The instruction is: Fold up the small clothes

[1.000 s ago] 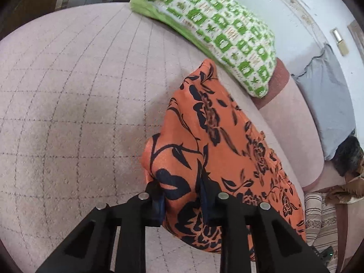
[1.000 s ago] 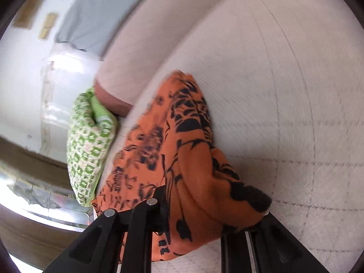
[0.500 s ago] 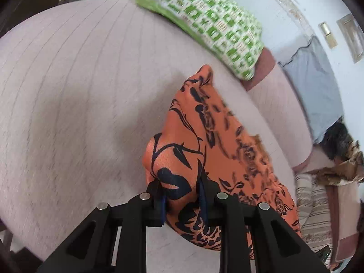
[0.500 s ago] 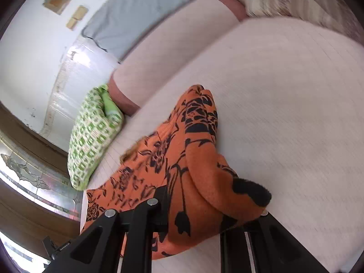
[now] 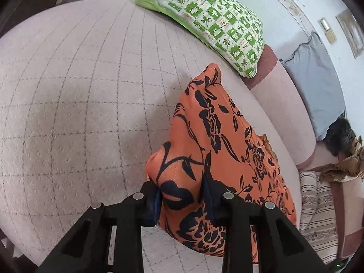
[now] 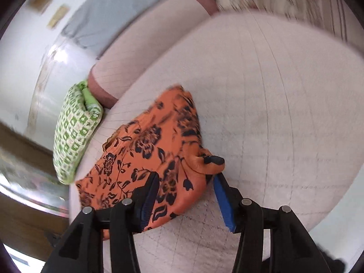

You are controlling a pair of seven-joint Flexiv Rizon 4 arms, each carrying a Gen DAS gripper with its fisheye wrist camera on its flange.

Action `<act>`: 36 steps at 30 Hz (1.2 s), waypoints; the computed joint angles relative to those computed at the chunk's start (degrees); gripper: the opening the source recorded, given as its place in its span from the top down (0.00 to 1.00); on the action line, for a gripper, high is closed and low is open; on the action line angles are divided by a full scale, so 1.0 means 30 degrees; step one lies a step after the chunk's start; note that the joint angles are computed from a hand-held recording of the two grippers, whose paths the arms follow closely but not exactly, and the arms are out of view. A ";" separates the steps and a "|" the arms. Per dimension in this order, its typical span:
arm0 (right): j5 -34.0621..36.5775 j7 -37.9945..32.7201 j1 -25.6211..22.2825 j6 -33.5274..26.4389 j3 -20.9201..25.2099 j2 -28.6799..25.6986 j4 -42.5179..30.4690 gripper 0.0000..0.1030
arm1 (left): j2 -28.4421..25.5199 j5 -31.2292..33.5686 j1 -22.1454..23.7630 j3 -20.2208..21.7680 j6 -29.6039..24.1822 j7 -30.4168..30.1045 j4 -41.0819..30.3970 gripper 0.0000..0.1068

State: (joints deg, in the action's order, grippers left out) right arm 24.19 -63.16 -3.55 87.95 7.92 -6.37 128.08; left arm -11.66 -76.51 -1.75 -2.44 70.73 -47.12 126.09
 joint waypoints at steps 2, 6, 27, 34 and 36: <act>-0.1629 0.0442 0.0619 0.1328 -0.0259 0.0027 0.0553 0.58 | -0.0003 -0.0022 -0.0032 -0.0024 0.0088 0.0193 -0.0012 0.70; -0.0280 -0.2831 0.0369 0.0036 0.1511 -0.0987 -0.1403 0.64 | -0.0314 -0.0274 0.0211 -0.0100 -0.0540 0.0104 -0.0197 0.53; 0.8027 -1.1461 -0.5039 -0.7048 0.7193 -0.6204 -0.9157 0.67 | 0.0871 -0.4773 -0.2545 -0.0400 0.2910 0.7248 -0.0671 0.74; 1.1720 -1.3125 -0.6665 -0.7039 0.5383 -0.4353 -0.8767 0.68 | 0.2043 -0.1815 -0.3980 -0.0729 0.3838 0.5688 -0.0376 0.74; 1.2844 -1.3743 -0.7153 -0.7240 0.4851 -0.4035 -0.8836 0.66 | 0.2157 0.0163 -0.4351 -0.0947 0.4086 0.4263 -0.0404 0.74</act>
